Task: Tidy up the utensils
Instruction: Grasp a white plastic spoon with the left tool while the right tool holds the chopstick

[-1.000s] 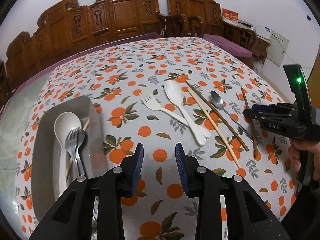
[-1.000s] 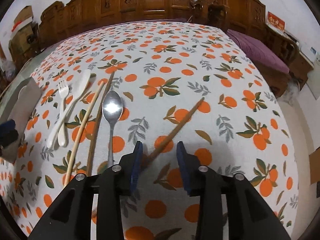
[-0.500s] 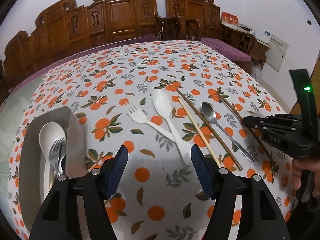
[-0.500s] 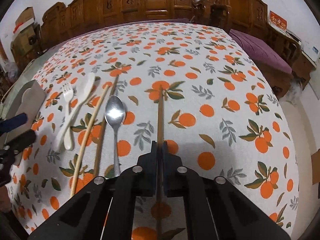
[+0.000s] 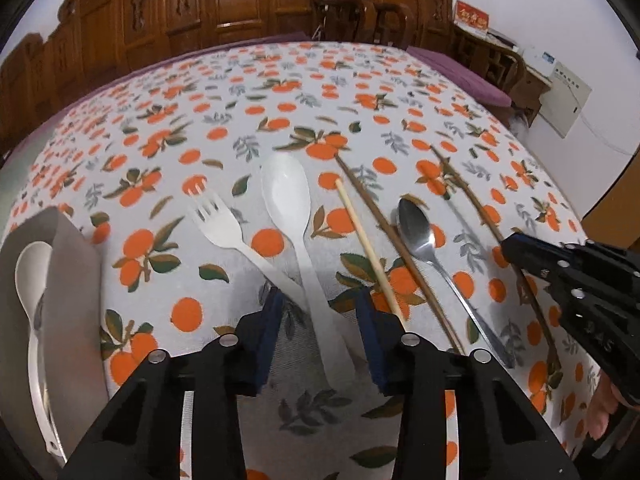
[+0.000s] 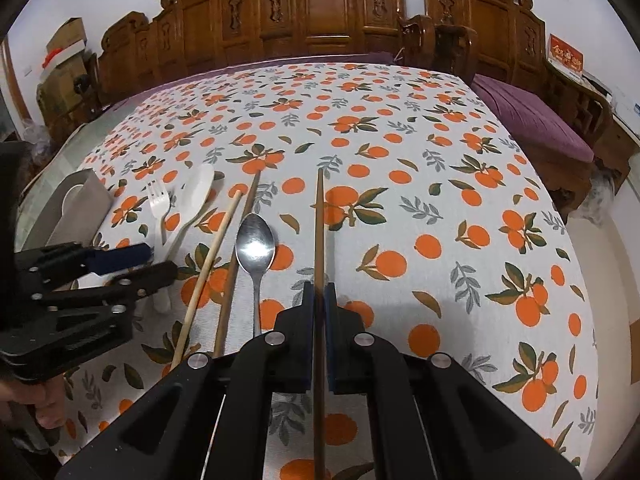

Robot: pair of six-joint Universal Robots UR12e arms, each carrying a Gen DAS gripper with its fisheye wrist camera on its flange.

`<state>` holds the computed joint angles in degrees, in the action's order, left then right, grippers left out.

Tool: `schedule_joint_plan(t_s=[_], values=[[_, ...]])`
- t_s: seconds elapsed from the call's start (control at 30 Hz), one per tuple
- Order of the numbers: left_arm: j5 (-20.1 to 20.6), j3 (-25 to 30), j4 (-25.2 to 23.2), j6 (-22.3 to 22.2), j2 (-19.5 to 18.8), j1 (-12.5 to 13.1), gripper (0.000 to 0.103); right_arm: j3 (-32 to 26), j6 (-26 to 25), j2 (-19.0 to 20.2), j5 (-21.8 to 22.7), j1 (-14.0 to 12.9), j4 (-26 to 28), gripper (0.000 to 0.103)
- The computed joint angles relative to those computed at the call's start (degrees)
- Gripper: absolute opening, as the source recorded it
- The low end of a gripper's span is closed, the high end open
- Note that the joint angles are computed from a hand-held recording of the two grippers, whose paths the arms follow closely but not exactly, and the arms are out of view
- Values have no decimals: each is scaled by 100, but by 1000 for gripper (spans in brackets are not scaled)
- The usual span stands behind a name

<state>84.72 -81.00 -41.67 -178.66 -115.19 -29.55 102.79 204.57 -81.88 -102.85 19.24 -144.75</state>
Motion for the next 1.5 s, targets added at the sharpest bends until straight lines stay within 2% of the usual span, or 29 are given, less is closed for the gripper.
schedule_joint_plan(t_s=[0.1,0.17,0.23,0.4,0.5,0.77,0.93,1.2,1.5], values=[[98,-27,49,16,1,-15,25,-12,-31,10,14,11,-34,6],[-1,-41,25,22,21,12,14,-17,-52,16,14,17,-39,6],[6,-82,57,43,58,24,9,-25,-74,23,6,23,-43,6],[174,-249,319,234,189,16,9,-42,-108,37,12,45,-70,6],[144,-310,402,281,262,35,9,-60,-137,47,12,62,-79,6],[32,-334,223,261,346,133,9,-99,-197,75,24,99,-91,6],[109,-401,111,238,358,168,9,-104,-222,81,14,108,-118,6],[263,-562,403,334,454,171,9,-128,-270,96,15,126,-97,6],[119,-647,466,390,553,232,9,-137,-291,106,24,134,-81,6]])
